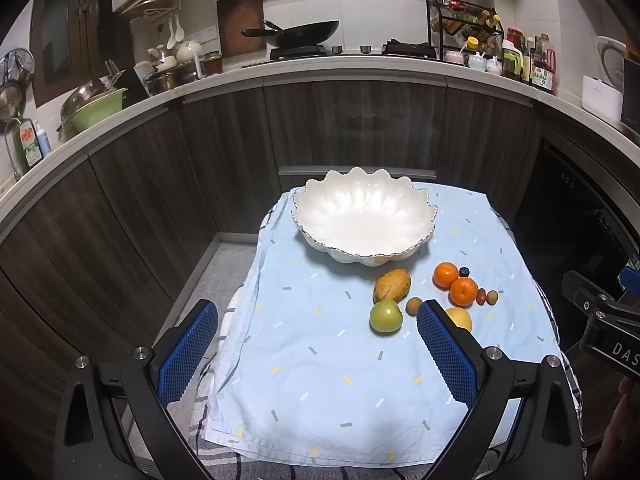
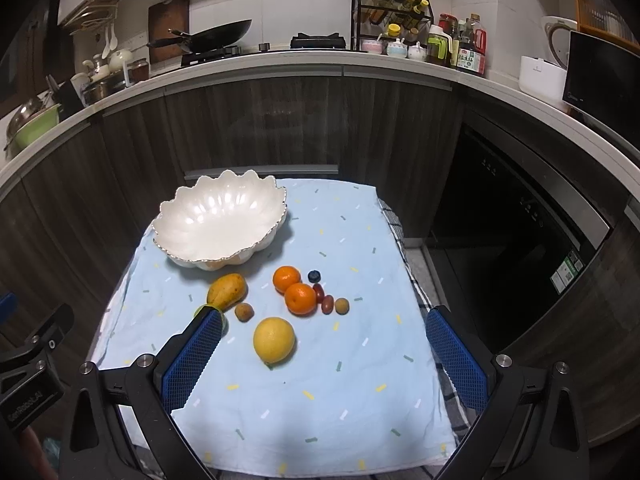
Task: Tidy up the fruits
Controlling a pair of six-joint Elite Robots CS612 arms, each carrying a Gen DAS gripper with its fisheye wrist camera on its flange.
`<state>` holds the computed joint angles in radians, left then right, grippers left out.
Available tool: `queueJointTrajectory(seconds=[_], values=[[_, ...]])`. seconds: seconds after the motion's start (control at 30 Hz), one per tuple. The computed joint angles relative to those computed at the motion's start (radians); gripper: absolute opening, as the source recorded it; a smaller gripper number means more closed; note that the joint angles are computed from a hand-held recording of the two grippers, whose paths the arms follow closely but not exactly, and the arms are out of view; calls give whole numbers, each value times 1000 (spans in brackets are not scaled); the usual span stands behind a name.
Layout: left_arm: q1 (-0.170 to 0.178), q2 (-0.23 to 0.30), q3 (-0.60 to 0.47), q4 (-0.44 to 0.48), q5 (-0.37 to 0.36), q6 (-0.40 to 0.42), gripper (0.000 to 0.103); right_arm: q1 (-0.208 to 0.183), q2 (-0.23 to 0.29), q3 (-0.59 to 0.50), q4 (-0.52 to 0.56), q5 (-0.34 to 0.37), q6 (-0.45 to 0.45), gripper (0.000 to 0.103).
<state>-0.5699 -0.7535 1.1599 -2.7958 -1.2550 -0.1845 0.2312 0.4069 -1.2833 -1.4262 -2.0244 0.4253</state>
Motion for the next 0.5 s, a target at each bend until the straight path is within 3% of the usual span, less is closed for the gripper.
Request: queueJointTrajectory(seconds=[0.5], values=[[-2, -3, 6, -4, 3, -1, 102, 0, 1, -8, -3, -2, 1, 103]])
